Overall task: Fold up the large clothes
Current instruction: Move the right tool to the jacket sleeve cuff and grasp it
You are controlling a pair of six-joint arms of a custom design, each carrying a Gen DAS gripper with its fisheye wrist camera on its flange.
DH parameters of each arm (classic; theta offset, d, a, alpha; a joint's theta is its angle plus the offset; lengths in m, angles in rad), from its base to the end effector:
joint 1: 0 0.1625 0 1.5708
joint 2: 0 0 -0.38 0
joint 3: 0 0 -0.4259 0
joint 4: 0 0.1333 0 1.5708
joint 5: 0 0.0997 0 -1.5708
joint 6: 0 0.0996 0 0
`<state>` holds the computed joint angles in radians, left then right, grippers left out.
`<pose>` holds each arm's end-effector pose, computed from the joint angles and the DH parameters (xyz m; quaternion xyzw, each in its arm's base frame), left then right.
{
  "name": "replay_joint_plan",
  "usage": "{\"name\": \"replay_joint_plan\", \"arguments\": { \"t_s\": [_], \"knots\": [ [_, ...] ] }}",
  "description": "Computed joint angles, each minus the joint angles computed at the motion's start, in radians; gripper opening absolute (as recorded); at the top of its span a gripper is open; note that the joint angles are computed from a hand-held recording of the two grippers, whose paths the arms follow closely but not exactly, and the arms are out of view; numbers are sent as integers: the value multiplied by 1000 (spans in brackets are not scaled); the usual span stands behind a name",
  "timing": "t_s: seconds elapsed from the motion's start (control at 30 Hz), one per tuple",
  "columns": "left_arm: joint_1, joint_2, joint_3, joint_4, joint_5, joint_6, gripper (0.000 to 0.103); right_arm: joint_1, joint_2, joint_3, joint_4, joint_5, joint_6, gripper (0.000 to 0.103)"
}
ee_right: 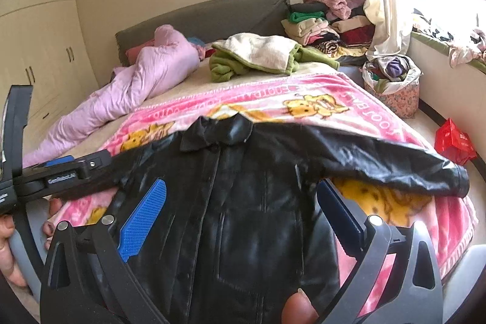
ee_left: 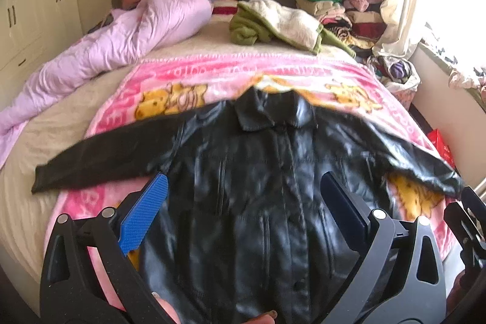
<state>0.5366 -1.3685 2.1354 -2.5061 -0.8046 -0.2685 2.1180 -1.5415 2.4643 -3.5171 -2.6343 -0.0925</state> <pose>-0.3206 -0.4261 0.1852 0.3161 0.8691 -0.2878 0.2489 0.2275 -0.2846 0.2627 0.0006 -0.7915 0.5109 0.3356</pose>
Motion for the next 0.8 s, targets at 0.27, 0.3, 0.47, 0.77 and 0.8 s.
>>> {"name": "replay_joint_plan", "arguments": {
  "t_s": [0.27,0.3,0.47,0.77,0.8],
  "knots": [
    [15,107,-143,-22,-37,61,94,-18,-21,-75,-68,7,-88,99],
    [19,120,-164,-20,-47,64,94,-25,-27,-89,-77,11,-101,99],
    [17,210,-274,-18,-35,76,94,-41,-68,-145,-82,25,-124,99],
    [12,374,-397,-76,-76,98,94,-131,-174,-160,-103,3,-149,99],
    [11,387,-399,-84,-84,102,94,-149,-187,-153,-107,-4,-152,99]
  ]
}}
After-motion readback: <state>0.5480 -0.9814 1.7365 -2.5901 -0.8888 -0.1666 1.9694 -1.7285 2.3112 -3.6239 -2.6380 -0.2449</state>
